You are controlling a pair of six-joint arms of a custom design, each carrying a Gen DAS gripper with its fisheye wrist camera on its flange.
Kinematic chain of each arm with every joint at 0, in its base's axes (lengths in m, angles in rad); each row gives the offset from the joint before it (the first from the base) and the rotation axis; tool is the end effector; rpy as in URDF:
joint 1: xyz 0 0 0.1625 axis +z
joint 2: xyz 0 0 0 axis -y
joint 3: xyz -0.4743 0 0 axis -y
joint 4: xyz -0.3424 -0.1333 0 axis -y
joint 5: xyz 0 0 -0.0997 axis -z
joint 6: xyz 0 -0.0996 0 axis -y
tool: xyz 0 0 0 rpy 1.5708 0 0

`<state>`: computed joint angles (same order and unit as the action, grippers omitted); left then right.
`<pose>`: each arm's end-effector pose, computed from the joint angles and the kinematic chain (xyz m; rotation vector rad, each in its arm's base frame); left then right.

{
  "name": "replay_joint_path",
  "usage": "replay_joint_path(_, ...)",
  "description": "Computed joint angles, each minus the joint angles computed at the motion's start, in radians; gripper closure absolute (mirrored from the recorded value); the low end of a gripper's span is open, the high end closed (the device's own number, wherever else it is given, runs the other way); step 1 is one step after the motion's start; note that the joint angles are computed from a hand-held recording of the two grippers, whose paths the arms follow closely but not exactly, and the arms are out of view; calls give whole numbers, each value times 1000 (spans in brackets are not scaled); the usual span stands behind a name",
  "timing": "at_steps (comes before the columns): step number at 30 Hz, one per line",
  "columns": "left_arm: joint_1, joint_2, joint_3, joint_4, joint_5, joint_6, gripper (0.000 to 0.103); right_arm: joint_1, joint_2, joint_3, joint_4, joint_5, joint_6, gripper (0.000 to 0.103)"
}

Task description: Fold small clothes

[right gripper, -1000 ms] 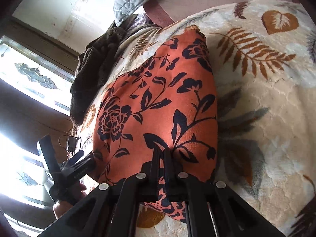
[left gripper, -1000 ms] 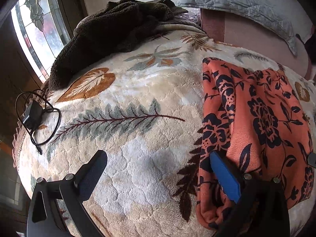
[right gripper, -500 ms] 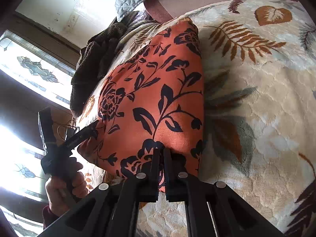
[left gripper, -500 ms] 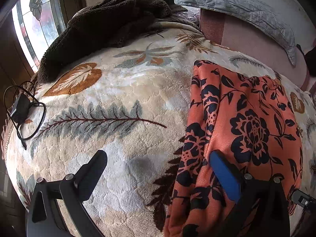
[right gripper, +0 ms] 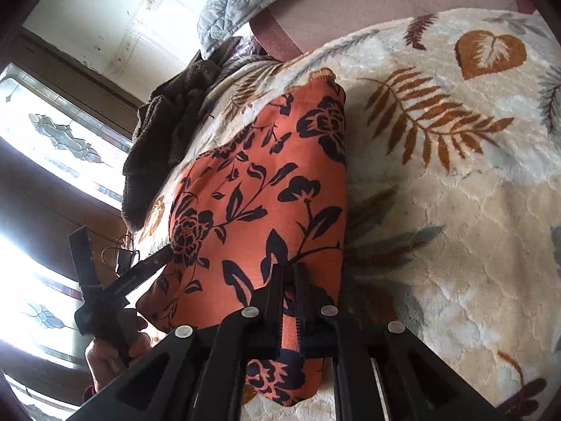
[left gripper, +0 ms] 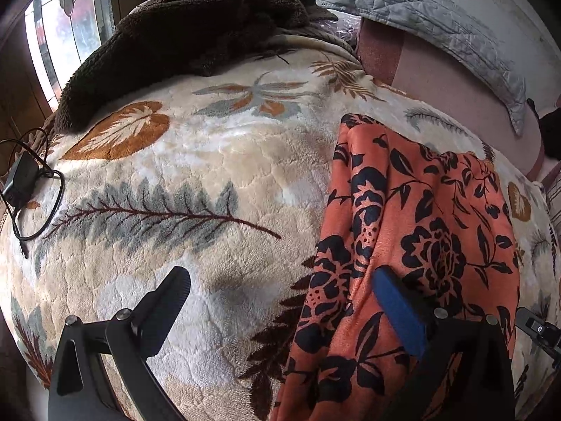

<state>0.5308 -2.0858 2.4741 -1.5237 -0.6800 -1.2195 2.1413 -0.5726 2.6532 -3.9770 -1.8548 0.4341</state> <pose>-0.0203 -0.2563 0.3468 0.0354 2.2884 -0.7677 0.2813 -0.2432 0.0619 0.1334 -2.9815 0.6349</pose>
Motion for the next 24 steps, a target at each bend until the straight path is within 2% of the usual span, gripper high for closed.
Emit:
replay_joint_path(2,-7,0,-1,6,4,-9,0,-21,25,11,-54,26,-9,94)
replay_joint_path(7,-65,9,-10,117,35,-101,0,-27,3,15,-46,47,-29,94)
replay_joint_path(10,-129,10,-26,240,48,-198,0,-5,-16,4,-38,2,-36,95)
replay_joint_path(13,-168,13,-34,305,67,-250,0,-10,-27,-6,-34,-29,-44,95)
replay_joint_path(16,-181,9,-30,290,77,-234,0,-52,-14,8,-86,4,-38,95)
replay_joint_path(21,-173,40,-9,229,73,-190,0,-76,20,14,-160,43,-59,95)
replay_joint_path(24,-161,66,5,193,73,-159,0,-77,35,0,-150,49,-70,95)
